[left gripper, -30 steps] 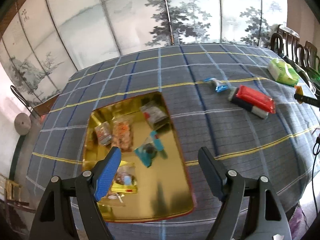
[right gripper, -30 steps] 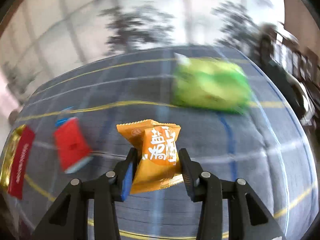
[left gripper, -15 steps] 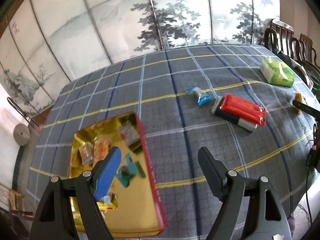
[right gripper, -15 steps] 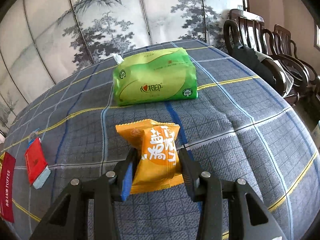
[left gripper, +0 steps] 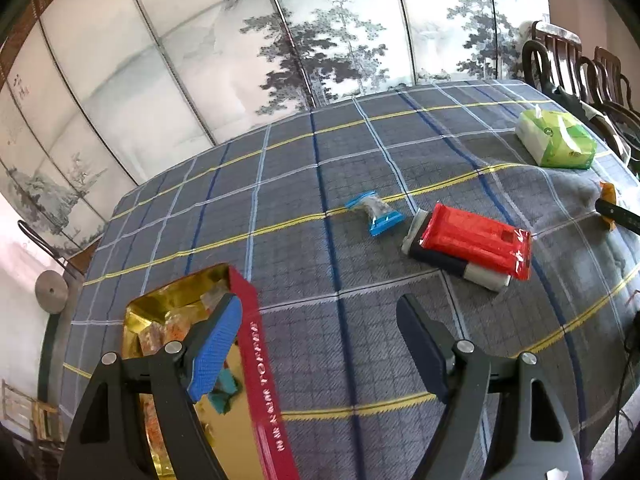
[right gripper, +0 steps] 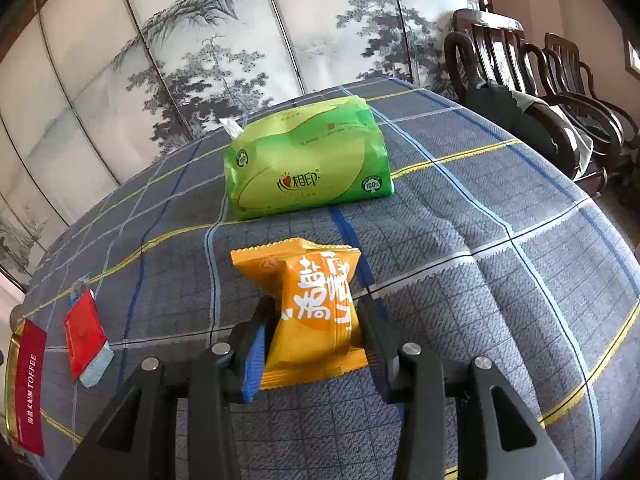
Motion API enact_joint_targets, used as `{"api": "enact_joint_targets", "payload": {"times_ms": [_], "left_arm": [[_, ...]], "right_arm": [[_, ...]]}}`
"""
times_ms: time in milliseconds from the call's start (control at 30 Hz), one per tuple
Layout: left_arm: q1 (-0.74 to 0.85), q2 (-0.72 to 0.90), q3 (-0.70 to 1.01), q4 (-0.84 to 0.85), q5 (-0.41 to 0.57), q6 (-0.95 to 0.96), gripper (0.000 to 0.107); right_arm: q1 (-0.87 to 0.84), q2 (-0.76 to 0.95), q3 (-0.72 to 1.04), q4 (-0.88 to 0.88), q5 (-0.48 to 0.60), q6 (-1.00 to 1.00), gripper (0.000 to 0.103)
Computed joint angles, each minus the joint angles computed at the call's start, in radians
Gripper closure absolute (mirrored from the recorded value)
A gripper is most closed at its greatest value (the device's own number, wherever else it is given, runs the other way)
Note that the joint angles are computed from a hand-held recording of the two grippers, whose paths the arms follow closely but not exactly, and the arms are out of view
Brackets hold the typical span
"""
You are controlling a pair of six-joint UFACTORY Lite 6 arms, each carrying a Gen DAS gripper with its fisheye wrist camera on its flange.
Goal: Organize snacks
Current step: 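Move the left gripper to the blue-ended clear packet and grasp it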
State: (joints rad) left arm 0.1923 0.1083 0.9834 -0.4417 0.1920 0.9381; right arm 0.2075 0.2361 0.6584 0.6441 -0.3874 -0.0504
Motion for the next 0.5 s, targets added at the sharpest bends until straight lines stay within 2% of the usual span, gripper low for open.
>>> {"api": "enact_joint_targets", "payload": {"times_ms": [300,500], "left_arm": [[-0.096,0.132,0.124,0.315,0.005,-0.391,0.030],[-0.131,0.246,0.256,0.349,0.060,-0.478,0.029]], "right_arm": [[-0.019,-0.006,-0.014,-0.102,-0.002,0.098,0.060],[-0.032,-0.011,-0.027,-0.177,-0.008,0.169,0.060]]}}
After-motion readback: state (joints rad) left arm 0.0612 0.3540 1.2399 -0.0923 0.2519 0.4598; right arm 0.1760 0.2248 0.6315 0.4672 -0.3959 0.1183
